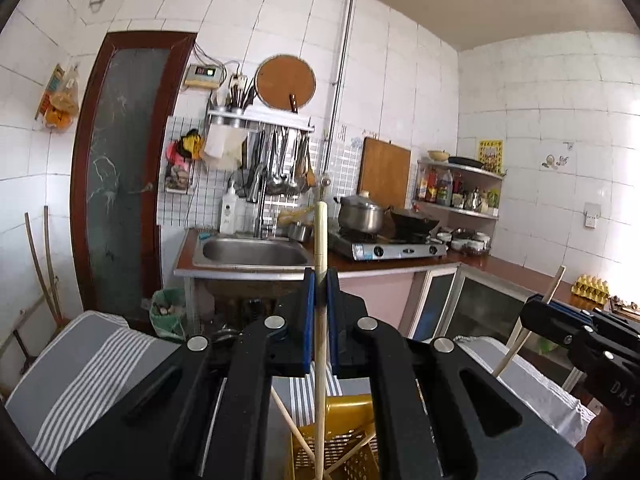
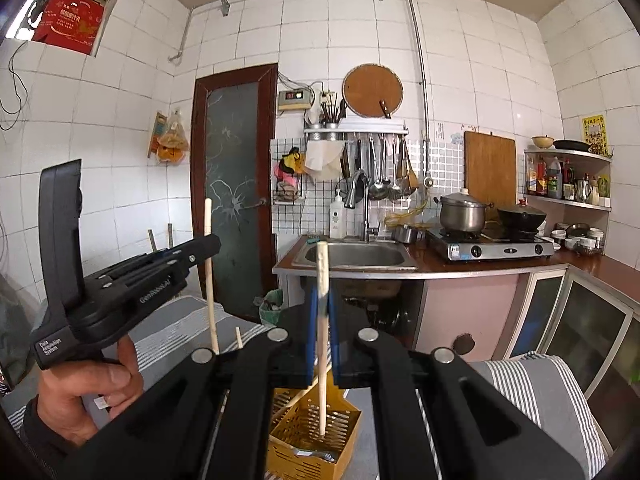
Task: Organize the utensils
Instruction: 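Lift both chopsticks over the yellow basket and open both tools to drop them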
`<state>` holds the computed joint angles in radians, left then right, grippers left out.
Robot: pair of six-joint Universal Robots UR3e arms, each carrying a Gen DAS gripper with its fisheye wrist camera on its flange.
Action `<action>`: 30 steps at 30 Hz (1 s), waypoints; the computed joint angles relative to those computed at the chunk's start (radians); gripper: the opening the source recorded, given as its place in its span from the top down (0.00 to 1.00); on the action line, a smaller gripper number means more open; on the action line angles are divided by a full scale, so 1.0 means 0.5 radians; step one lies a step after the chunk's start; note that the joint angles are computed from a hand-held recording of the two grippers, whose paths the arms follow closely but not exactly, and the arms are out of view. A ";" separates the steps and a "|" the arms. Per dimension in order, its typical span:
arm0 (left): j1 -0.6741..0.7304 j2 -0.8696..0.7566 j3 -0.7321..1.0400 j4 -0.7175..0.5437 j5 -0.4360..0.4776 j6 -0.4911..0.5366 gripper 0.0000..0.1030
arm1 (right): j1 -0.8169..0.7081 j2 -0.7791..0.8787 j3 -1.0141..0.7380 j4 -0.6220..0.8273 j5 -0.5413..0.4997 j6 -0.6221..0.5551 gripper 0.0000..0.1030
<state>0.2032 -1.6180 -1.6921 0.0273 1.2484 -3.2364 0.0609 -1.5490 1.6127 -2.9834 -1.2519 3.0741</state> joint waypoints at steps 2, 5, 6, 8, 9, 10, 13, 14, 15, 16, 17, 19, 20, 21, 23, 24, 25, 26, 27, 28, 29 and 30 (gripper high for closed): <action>-0.002 -0.021 0.016 -0.053 -0.011 -0.004 0.96 | 0.012 0.019 -0.015 0.036 -0.023 -0.005 0.95; -0.038 -0.050 0.060 -0.171 0.015 0.034 0.96 | 0.006 0.037 -0.030 0.091 -0.010 -0.008 0.95; -0.048 -0.054 0.065 -0.192 0.026 0.043 0.96 | 0.001 0.043 -0.037 0.109 -0.009 -0.012 0.95; -0.071 -0.067 0.091 -0.251 0.058 0.055 0.96 | -0.020 0.050 -0.034 0.106 0.016 0.000 0.94; -0.078 -0.066 0.095 -0.280 0.064 0.064 0.95 | -0.043 0.046 -0.028 0.108 0.045 0.017 0.94; -0.080 -0.068 0.097 -0.290 0.064 0.070 0.94 | -0.059 0.043 -0.021 0.103 0.066 0.028 0.94; -0.087 -0.047 0.088 -0.301 0.085 0.074 0.82 | -0.113 0.026 0.005 0.080 0.132 0.064 0.93; -0.086 -0.033 0.084 -0.305 0.088 0.072 0.80 | -0.128 0.017 0.019 0.061 0.140 0.081 0.93; -0.087 -0.023 0.080 -0.306 0.096 0.075 0.80 | -0.135 0.007 0.034 0.045 0.140 0.093 0.93; -0.087 -0.012 0.078 -0.307 0.101 0.079 0.80 | -0.147 -0.003 0.044 0.038 0.146 0.097 0.93; -0.086 -0.008 0.077 -0.308 0.104 0.081 0.79 | -0.157 -0.012 0.054 0.030 0.148 0.099 0.93; -0.070 0.023 0.063 -0.306 0.091 0.077 0.78 | -0.180 -0.025 0.063 0.016 0.153 0.115 0.93; -0.063 0.038 0.055 -0.301 0.083 0.076 0.78 | -0.188 -0.028 0.063 0.016 0.155 0.117 0.93; -0.053 0.066 0.037 -0.287 0.079 0.074 0.78 | -0.197 -0.037 0.066 0.015 0.152 0.117 0.93; -0.052 0.106 0.019 -0.275 0.088 0.078 0.77 | -0.212 -0.043 0.061 0.017 0.152 0.121 0.93; -0.051 0.134 0.004 -0.267 0.096 0.080 0.75 | -0.219 -0.046 0.058 0.020 0.150 0.124 0.93; -0.053 0.151 -0.005 -0.265 0.106 0.079 0.71 | -0.224 -0.052 0.054 0.030 0.140 0.127 0.93; -0.074 0.162 -0.004 -0.270 0.151 0.085 0.68 | -0.227 -0.052 0.046 0.044 0.140 0.123 0.93; -0.102 0.166 -0.001 -0.271 0.202 0.098 0.67 | -0.231 -0.055 0.038 0.062 0.146 0.107 0.92; -0.118 0.176 -0.002 -0.277 0.226 0.115 0.67 | -0.236 -0.056 0.032 0.076 0.152 0.093 0.91; -0.117 0.188 -0.007 -0.281 0.221 0.120 0.67 | -0.238 -0.065 0.031 0.088 0.155 0.087 0.84; -0.111 0.209 -0.008 -0.294 0.214 0.118 0.67 | -0.240 -0.075 0.030 0.092 0.166 0.087 0.74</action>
<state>0.1479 -1.5133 -1.6963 -0.1195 1.3553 -3.1776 -0.0593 -1.5867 1.6279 -2.9373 -1.1691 3.1175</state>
